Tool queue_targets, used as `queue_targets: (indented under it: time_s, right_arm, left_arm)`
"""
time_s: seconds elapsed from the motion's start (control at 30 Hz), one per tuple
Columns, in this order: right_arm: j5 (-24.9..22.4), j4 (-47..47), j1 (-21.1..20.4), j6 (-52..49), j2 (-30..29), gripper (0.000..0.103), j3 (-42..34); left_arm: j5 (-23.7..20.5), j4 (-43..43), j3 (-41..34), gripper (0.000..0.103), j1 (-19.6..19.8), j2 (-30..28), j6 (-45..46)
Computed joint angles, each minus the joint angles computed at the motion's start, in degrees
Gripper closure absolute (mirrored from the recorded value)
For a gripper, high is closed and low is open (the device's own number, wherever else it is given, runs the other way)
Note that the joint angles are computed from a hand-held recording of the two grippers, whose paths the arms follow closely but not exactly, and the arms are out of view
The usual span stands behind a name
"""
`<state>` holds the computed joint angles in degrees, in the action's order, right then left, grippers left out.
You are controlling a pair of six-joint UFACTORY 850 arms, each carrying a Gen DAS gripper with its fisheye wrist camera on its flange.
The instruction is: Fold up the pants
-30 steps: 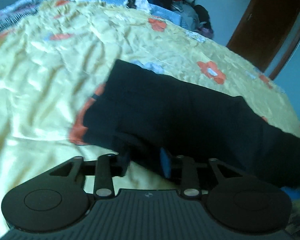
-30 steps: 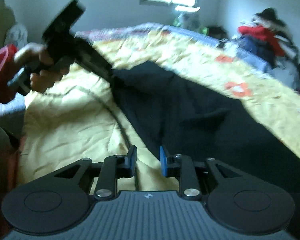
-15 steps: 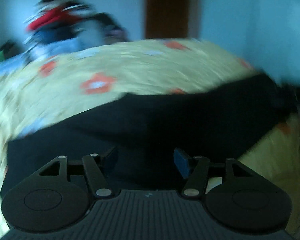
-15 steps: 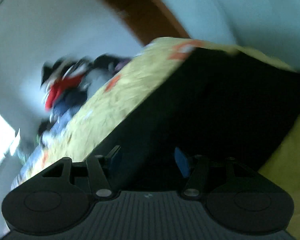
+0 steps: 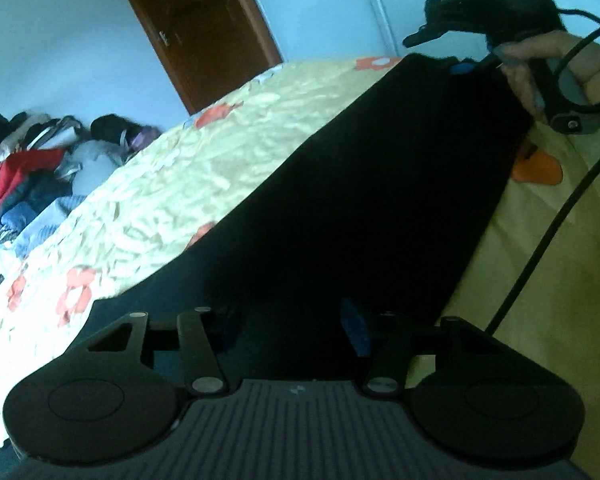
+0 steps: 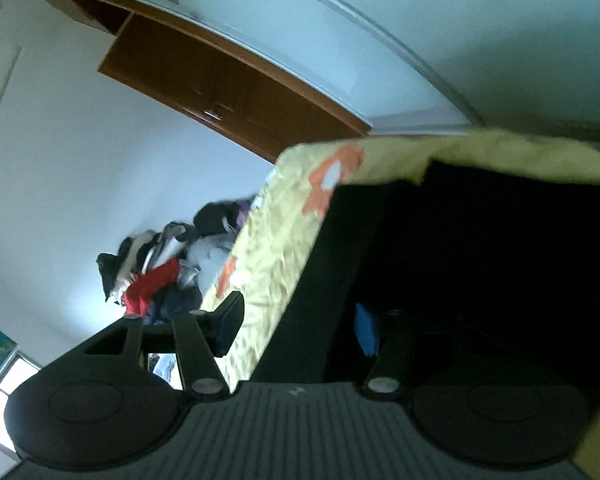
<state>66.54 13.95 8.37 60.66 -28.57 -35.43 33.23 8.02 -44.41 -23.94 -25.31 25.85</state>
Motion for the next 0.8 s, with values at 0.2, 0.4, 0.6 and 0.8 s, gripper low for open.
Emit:
queue_targets:
  time_s: [0.2, 0.4, 0.6, 0.8]
  right_arm:
    - [-4.01, 0.03, -0.85, -5.52, 1.25, 0.094, -1.19]
    - [-2.34, 2.51, 0.39, -12.26, 4.30, 0.096, -0.22]
    - [-1.35, 1.70, 0.40, -12.93, 6.17, 0.096, -0.59]
    - [-2.63, 3.30, 0.96, -17.31, 7.72, 0.096, -0.90]
  left_arm:
    - [6.75, -1.44, 1.12, 0.057, -1.89, -1.71, 4.17]
    - [10.38, -2.33, 1.12, 0.057, -3.59, -3.01, 7.00]
    - [7.88, 2.70, 0.20, 0.053, -3.16, -2.59, 0.83]
    - [9.58, 11.10, 0.81, 0.033, -2.01, -1.95, -5.37]
